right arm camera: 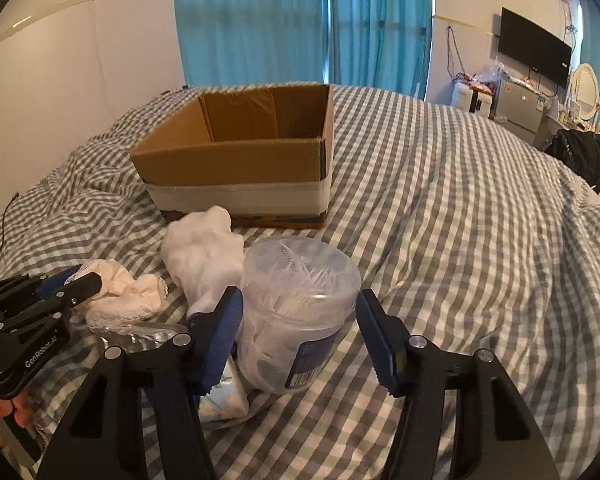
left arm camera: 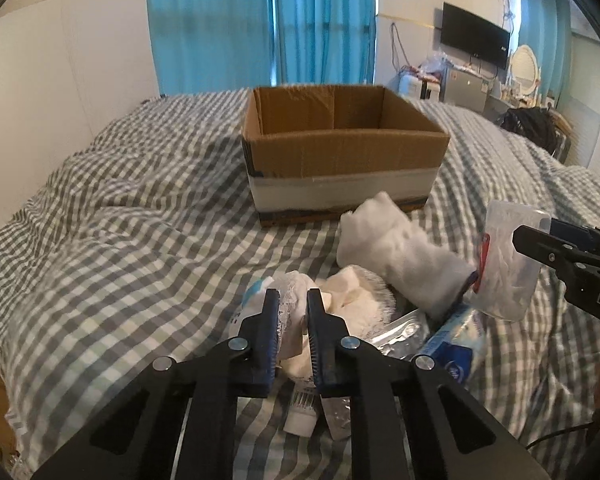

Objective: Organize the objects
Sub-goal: 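Grasp the white cloth with the left tool while the right tool grasps the swab tub, then carry both items over the box and open both tools to drop them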

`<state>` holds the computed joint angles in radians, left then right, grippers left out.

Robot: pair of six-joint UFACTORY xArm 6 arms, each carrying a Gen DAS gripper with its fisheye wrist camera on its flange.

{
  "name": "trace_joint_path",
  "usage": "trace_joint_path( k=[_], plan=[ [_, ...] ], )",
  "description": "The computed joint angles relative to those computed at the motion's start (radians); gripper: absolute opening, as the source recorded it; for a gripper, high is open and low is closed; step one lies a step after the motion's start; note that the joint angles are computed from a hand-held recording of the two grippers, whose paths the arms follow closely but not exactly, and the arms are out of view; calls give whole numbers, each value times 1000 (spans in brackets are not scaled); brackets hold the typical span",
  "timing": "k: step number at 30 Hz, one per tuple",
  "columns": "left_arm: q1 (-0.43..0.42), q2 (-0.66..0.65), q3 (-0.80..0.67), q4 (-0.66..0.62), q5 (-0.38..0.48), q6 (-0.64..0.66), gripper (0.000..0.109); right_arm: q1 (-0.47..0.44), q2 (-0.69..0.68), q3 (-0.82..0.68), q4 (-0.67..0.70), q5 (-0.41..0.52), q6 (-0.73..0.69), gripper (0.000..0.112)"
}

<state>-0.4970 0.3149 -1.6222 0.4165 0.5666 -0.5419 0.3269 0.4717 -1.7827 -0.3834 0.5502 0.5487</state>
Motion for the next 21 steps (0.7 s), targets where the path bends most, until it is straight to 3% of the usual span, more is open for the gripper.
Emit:
trace_joint_path(
  k=[12, 18, 21],
  plan=[
    [-1, -30, -47, 25, -43, 23, 10, 14, -105, 57, -128, -45, 89, 57],
    [3, 66, -234, -9, -14, 91, 10, 13, -76, -40, -103, -51, 12, 57],
    [8, 164, -404, -61, 32, 151, 10, 11, -26, -143, -71, -46, -45, 56]
  ],
)
